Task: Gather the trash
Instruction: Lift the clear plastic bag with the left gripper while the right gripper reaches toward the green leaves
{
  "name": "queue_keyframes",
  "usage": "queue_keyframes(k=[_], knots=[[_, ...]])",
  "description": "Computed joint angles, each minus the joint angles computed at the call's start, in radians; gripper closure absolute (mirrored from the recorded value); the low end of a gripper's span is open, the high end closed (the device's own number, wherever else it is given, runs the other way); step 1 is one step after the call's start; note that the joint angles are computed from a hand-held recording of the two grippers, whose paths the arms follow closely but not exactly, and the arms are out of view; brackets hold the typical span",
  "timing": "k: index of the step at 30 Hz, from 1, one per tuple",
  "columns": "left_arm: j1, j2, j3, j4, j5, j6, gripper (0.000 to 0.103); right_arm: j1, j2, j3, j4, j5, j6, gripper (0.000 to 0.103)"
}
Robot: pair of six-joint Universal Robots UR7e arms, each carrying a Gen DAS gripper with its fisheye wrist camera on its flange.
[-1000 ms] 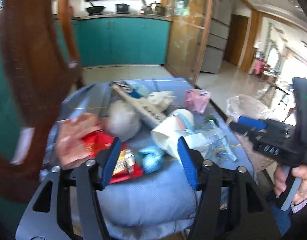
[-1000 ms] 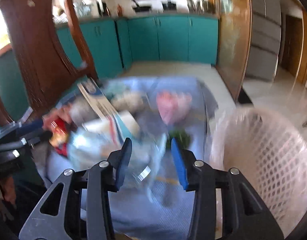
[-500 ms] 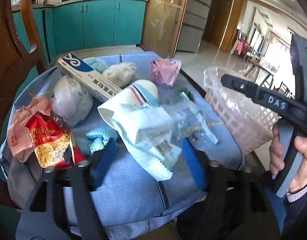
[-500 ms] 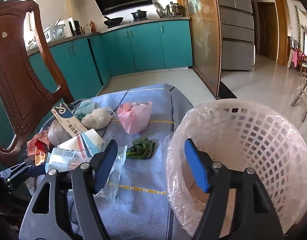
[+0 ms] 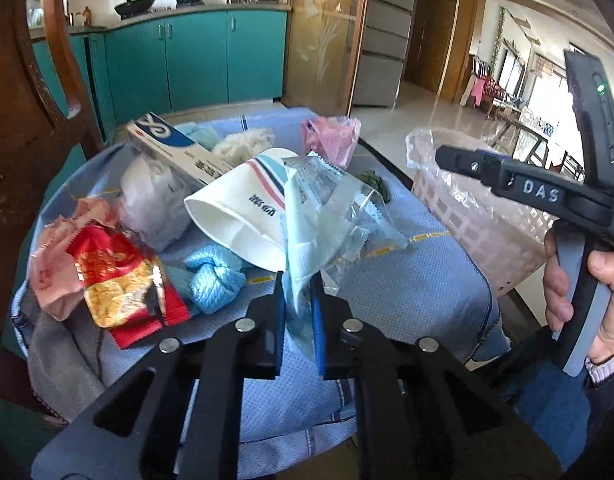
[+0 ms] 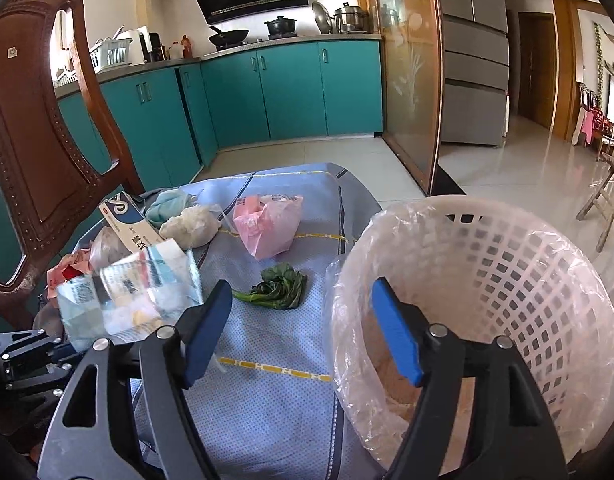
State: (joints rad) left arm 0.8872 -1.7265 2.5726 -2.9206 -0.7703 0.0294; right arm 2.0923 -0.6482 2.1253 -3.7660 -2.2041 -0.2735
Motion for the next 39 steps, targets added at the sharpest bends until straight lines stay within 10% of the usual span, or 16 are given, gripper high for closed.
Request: queue_keyframes(k=[16, 39], knots=[[-0.098, -0.106, 0.086, -0.445, 0.076, 0.194, 0.091, 0.011, 0.020, -0.009, -0.046, -0.009, -0.018, 0.029], [-0.174, -0.074, 0.129, -0.715, 0.288, 0.241, 0.091, 0.025, 0.051, -0.043, 0.037, -0.011, -0.063, 0.027]])
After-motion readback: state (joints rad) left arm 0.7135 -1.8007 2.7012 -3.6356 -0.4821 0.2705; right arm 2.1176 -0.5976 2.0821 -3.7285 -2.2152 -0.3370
